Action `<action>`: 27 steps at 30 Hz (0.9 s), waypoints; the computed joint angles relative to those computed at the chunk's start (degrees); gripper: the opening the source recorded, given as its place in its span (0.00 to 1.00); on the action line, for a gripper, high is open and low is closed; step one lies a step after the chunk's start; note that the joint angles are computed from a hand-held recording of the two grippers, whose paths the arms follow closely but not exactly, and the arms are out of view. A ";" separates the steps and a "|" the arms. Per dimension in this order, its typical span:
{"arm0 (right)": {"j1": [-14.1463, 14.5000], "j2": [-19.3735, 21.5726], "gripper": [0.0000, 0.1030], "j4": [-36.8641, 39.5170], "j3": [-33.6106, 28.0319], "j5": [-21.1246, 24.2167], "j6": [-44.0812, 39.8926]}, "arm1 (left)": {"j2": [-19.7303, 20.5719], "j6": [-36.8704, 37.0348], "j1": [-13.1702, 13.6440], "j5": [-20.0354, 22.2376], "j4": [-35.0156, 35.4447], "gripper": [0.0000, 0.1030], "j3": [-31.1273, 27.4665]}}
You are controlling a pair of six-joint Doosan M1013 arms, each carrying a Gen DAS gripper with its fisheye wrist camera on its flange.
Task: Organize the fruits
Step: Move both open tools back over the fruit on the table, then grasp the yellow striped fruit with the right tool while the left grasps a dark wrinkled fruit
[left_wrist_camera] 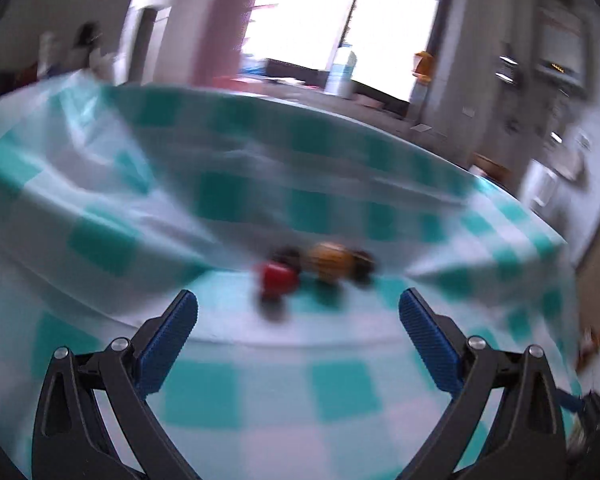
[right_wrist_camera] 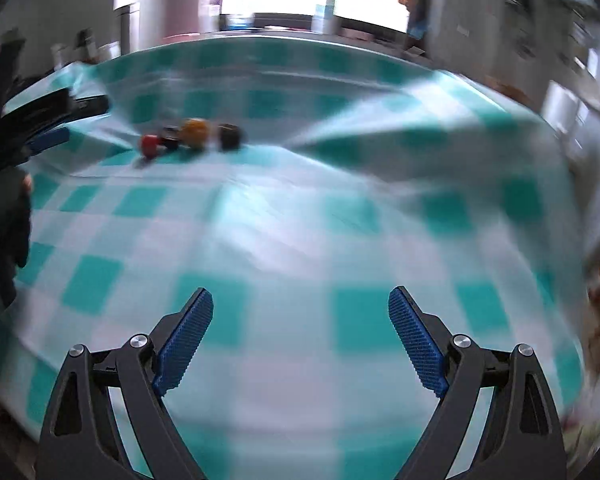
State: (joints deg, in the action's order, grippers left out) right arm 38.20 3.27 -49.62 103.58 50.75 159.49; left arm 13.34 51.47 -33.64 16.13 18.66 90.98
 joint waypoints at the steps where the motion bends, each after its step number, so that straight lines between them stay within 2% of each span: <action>1: -0.19 1.91 0.84 0.49 -2.03 -0.53 -2.18 | 0.22 -2.61 1.11 0.67 0.54 0.98 -0.15; 3: -0.80 4.45 0.84 1.99 -5.07 -1.68 -5.53 | 0.62 -3.14 2.99 2.57 -2.56 0.98 -0.60; 4: -1.32 5.68 0.84 3.38 -6.64 -2.81 -7.31 | 1.10 -4.48 3.85 5.74 -4.00 0.98 -1.52; 5: -1.87 6.78 0.84 4.73 -7.99 -3.85 -8.57 | 1.22 -4.81 4.38 6.84 -5.62 0.98 -1.68; 7: -3.35 9.35 0.84 8.25 -11.19 -5.67 -10.85 | 1.29 -6.00 5.35 7.18 -8.63 0.98 -1.27; 12: -6.32 14.81 0.82 16.68 -17.85 -7.36 -12.64 | 1.18 -8.78 4.31 9.76 -3.28 0.98 -1.41; 14: -6.89 16.23 0.78 17.63 -19.50 -7.50 -12.29 | 1.20 -7.94 4.00 10.35 -3.39 0.98 -1.53; 21: -9.02 21.65 0.67 21.13 -26.81 -6.02 -12.80 | 0.79 -20.99 4.19 11.85 5.40 0.98 -1.03; 24: -9.60 23.00 0.61 22.18 -28.76 -5.44 -13.80 | 0.79 -23.23 4.46 12.34 5.75 0.98 -0.95; 27: -9.97 23.82 0.61 23.06 -30.00 -4.86 -14.69 | 0.77 -23.70 4.24 12.58 6.64 0.98 -0.99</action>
State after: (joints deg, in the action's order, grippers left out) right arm 28.23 27.08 -26.57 73.58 45.90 144.79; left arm 14.12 27.77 -29.41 28.71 25.30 89.98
